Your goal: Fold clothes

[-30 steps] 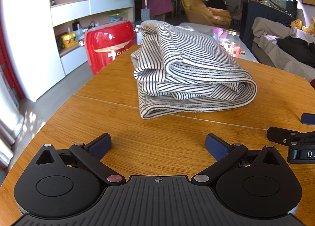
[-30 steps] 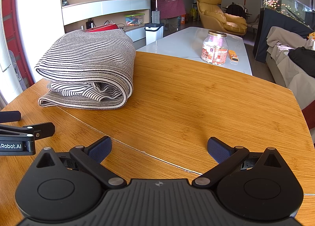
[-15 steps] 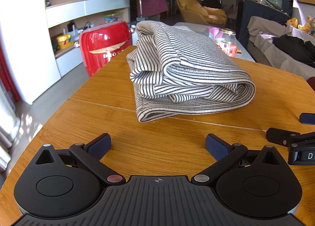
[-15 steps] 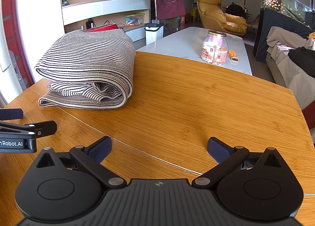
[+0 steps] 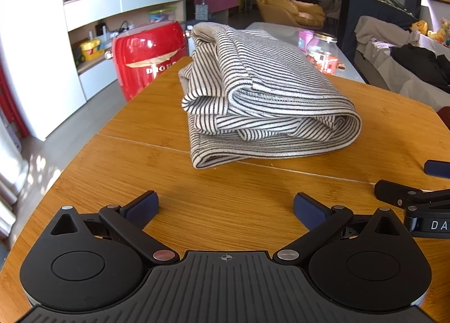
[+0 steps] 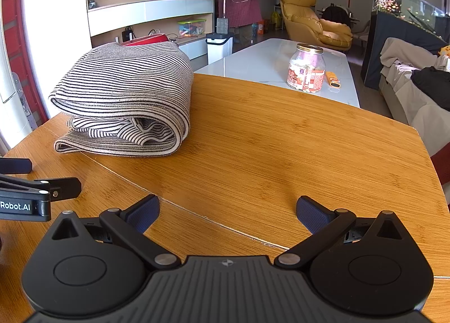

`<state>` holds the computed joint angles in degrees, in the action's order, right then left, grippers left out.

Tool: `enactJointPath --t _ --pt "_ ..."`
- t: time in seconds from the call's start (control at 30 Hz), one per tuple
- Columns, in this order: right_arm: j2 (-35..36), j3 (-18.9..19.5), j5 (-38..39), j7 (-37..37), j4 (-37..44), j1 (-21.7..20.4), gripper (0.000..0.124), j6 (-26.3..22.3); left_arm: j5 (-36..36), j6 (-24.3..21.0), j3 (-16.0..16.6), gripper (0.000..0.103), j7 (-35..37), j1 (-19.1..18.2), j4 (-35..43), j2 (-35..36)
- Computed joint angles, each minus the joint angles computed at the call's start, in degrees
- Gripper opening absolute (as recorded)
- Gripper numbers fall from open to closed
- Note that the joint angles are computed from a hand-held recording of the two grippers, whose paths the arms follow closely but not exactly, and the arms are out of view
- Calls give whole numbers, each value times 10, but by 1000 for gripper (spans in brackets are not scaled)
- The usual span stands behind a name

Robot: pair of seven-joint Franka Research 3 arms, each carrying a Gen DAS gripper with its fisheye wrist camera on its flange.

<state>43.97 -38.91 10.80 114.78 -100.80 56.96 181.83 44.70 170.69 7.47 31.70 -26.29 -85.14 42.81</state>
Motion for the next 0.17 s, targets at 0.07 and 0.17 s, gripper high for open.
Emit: enactJointPath --t 0.07,0.17 --pt "10 -13 4 13 9 10 103 -10 0 18 3 103 -8 3 -10 -4" --pt "30 -27 -2 43 35 23 103 -31 -5 100 31 103 -43 1 -42 -13"
